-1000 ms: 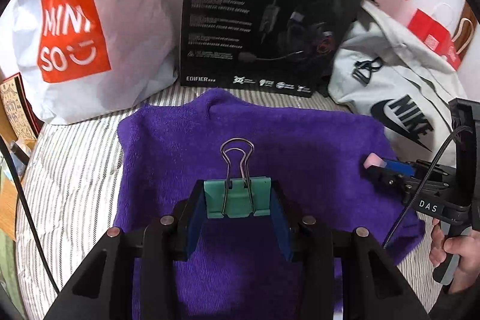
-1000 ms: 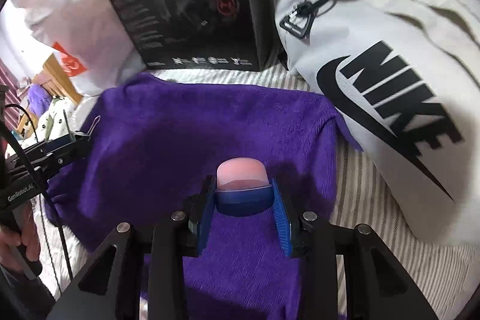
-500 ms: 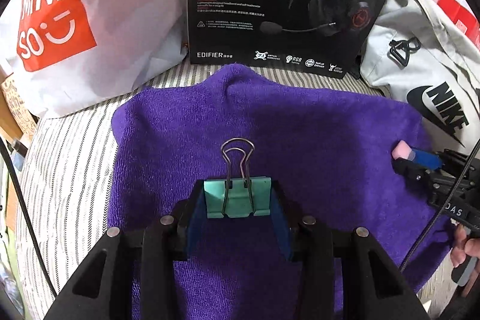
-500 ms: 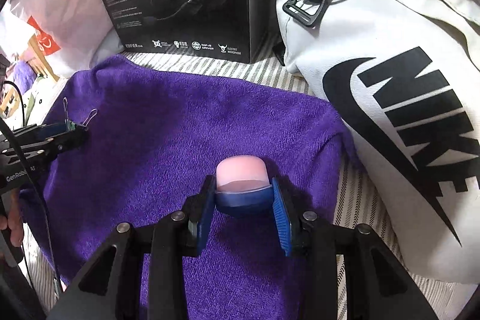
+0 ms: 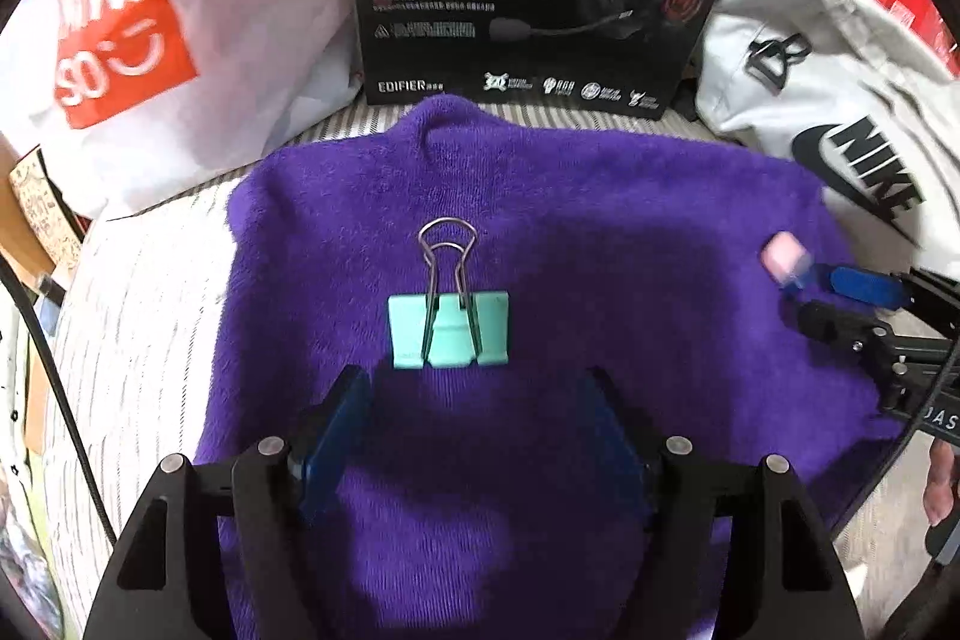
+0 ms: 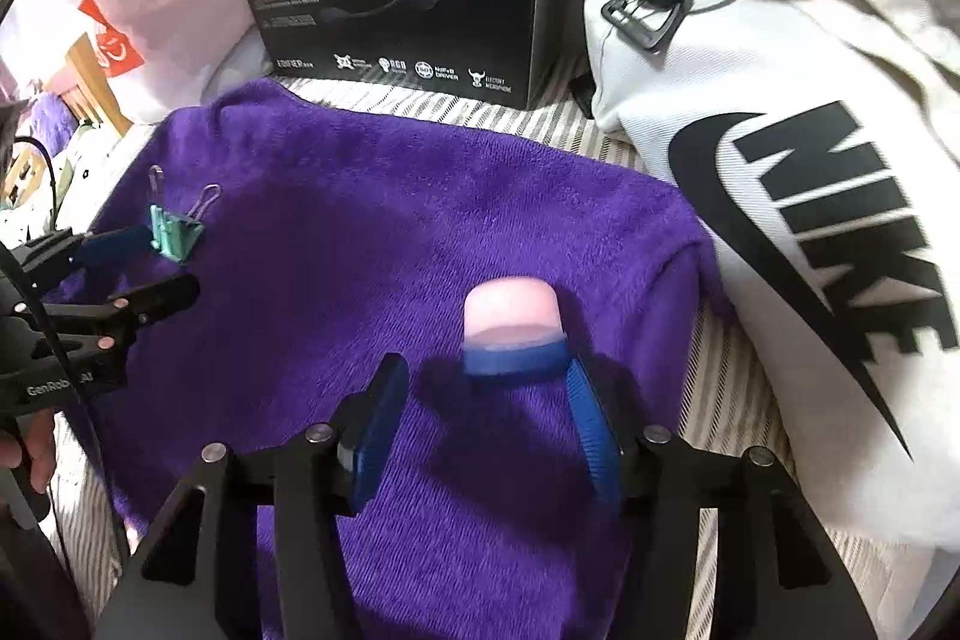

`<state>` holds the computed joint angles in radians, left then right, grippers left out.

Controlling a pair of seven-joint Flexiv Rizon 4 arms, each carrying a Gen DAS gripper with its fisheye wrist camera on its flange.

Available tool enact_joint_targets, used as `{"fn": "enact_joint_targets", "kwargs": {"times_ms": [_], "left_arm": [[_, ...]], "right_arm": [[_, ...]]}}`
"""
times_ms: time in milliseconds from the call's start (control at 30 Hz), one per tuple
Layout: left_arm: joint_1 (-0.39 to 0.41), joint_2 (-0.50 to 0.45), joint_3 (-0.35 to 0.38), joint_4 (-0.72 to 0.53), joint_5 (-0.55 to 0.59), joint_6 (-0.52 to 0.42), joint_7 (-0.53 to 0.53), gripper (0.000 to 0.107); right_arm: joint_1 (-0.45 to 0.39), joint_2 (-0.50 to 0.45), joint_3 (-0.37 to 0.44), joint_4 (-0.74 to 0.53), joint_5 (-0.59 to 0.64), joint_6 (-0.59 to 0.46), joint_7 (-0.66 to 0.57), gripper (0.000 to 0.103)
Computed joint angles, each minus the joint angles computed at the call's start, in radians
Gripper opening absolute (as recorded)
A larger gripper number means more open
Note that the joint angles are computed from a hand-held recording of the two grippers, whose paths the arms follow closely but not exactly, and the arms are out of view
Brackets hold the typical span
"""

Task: Organize rigid objects
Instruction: 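Lift both open tools off the towel and move them toward the remaining items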

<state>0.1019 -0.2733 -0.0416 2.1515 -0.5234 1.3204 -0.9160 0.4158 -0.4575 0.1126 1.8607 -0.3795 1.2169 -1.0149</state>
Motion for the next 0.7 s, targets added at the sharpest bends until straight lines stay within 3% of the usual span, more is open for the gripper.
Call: {"fn": "enact_joint_targets", "kwargs": {"times_ms": [67,167,433,533,633,700], "left_arm": [[-0.007,0.044,0.009,0.035,0.006,0.007,-0.005,0.07],[-0.008,0.13,-0.003,0.12,-0.059,0.029,0.083,0.07],[-0.099,0.288,0.076,0.315,-0.285,0.028,0.253,0.07],[-0.114,0.317,0.108,0.366,-0.263,0.02,0.225,0.07],[-0.138,0.339,0.12,0.401,-0.307,0.008,0.241,0.07],[-0.155,0.346,0.119,0.416,-0.317,0.018,0.24,0.07]], "right_arm": [[-0.001,0.033,0.0,0.035,0.008,0.026,0.022,0.055],[-0.005,0.101,0.006,0.108,0.025,0.065,0.07,0.059],[0.012,0.329,-0.013,0.366,-0.169,0.13,0.369,0.067],[-0.006,0.391,0.005,0.452,-0.295,0.164,0.527,0.067],[-0.035,0.431,0.056,0.508,-0.307,0.19,0.571,0.067],[-0.055,0.466,0.073,0.542,-0.382,0.184,0.635,0.067]]}}
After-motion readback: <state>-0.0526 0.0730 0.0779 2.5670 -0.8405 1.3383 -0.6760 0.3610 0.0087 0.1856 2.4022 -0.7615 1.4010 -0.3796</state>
